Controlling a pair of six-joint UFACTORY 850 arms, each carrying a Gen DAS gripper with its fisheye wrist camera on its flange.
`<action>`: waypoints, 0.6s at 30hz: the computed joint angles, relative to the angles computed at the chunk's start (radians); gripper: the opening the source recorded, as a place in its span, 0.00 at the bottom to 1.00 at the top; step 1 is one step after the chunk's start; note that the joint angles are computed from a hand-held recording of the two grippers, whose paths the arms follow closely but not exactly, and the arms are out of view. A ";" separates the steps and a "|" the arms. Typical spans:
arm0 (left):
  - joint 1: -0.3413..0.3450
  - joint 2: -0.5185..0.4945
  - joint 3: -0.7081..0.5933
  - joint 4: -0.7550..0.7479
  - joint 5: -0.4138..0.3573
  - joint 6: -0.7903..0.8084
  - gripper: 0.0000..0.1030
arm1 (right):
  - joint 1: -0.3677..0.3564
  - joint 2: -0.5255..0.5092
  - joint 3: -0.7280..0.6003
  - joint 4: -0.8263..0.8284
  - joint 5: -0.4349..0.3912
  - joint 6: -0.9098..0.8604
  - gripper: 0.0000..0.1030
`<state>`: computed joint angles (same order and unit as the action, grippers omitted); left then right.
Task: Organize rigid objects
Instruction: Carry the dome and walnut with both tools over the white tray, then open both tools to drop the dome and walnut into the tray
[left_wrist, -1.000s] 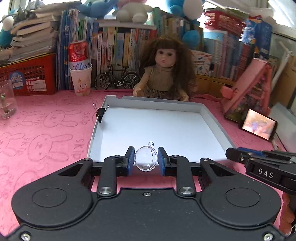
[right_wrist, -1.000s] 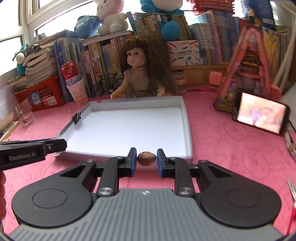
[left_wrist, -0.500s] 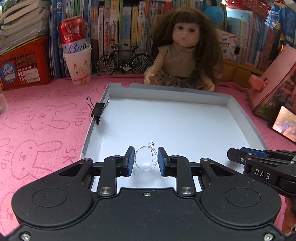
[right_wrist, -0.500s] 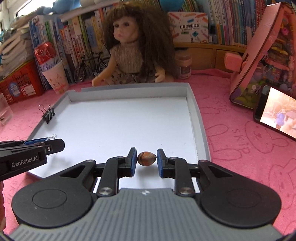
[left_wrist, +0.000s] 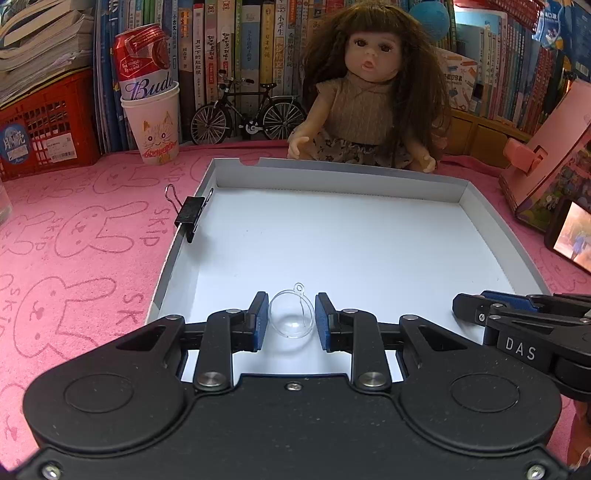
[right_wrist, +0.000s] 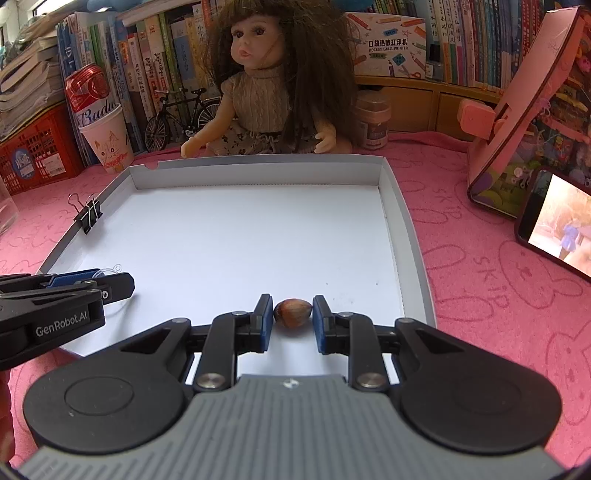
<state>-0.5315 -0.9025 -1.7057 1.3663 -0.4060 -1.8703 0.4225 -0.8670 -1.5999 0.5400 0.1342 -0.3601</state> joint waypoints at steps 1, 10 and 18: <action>0.002 0.005 0.006 0.003 0.009 -0.015 0.25 | -0.001 0.002 0.003 -0.067 0.001 0.069 0.32; -0.014 0.067 0.089 0.196 -0.003 -0.188 0.62 | -0.004 0.061 0.086 -0.309 0.079 0.312 0.63; -0.040 0.161 0.223 0.382 -0.034 -0.406 0.83 | 0.003 0.151 0.229 -0.332 0.213 0.300 0.80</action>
